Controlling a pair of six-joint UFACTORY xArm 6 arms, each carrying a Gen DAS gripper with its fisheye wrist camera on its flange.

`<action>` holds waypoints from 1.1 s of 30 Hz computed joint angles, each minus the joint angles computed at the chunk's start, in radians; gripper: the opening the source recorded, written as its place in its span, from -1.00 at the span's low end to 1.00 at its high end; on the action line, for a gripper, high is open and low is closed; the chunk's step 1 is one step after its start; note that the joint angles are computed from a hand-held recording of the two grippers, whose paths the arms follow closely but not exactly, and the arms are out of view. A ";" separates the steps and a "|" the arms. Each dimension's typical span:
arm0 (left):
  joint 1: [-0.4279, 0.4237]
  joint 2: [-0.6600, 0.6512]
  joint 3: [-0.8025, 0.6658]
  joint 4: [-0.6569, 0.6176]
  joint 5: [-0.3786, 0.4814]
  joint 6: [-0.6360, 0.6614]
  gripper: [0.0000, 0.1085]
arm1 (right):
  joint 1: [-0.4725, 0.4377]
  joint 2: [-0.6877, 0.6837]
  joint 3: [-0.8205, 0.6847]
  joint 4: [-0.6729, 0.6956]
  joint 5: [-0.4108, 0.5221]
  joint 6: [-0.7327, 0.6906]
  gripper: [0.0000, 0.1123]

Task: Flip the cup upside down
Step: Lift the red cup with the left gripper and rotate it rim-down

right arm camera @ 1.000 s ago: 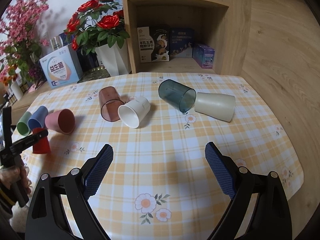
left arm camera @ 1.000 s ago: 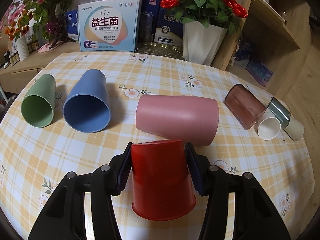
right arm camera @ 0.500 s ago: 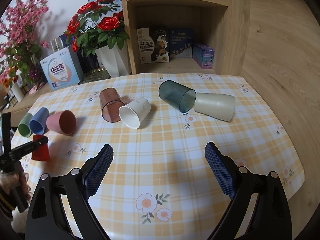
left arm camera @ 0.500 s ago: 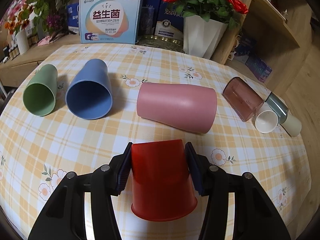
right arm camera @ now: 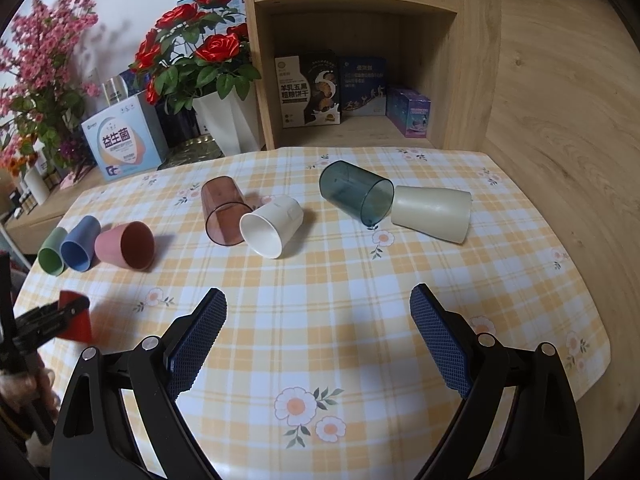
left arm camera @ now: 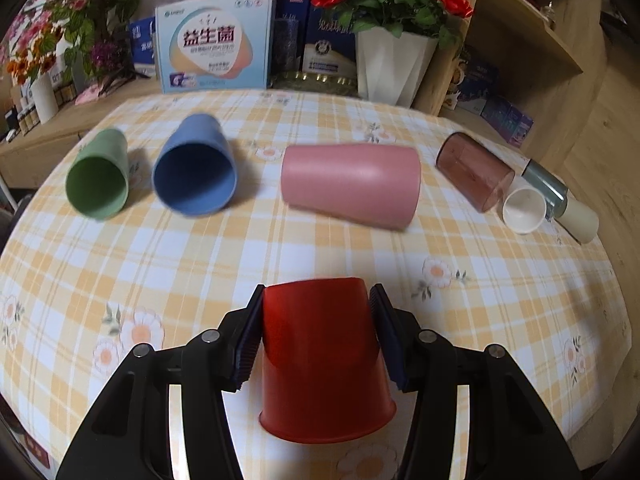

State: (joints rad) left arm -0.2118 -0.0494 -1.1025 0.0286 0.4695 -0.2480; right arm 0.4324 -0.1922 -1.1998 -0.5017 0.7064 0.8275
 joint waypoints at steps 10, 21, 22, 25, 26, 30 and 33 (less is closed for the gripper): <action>0.021 0.062 -0.126 -0.192 0.207 0.064 -0.03 | 0.006 -0.001 -0.002 -0.008 -0.001 0.003 0.60; 0.127 0.307 -0.528 -0.438 0.709 0.021 0.10 | 0.001 -0.004 0.004 -0.003 -0.007 0.002 0.60; 0.130 0.332 -0.567 -0.437 0.741 0.014 0.07 | 0.001 -0.004 0.004 -0.003 -0.007 0.002 0.60; 0.133 0.380 -0.636 -0.434 0.806 0.015 -0.13 | -0.001 -0.005 0.007 -0.003 -0.008 0.011 0.60; 0.131 0.390 -0.652 -0.430 0.819 0.013 -0.13 | -0.002 -0.005 0.009 -0.003 -0.009 0.012 0.60; 0.121 0.396 -0.671 -0.422 0.830 0.027 -0.14 | -0.005 -0.008 0.013 -0.001 -0.012 0.014 0.60; 0.119 0.368 -0.650 -0.415 0.797 0.044 -0.14 | -0.004 -0.006 0.014 0.002 -0.014 0.011 0.60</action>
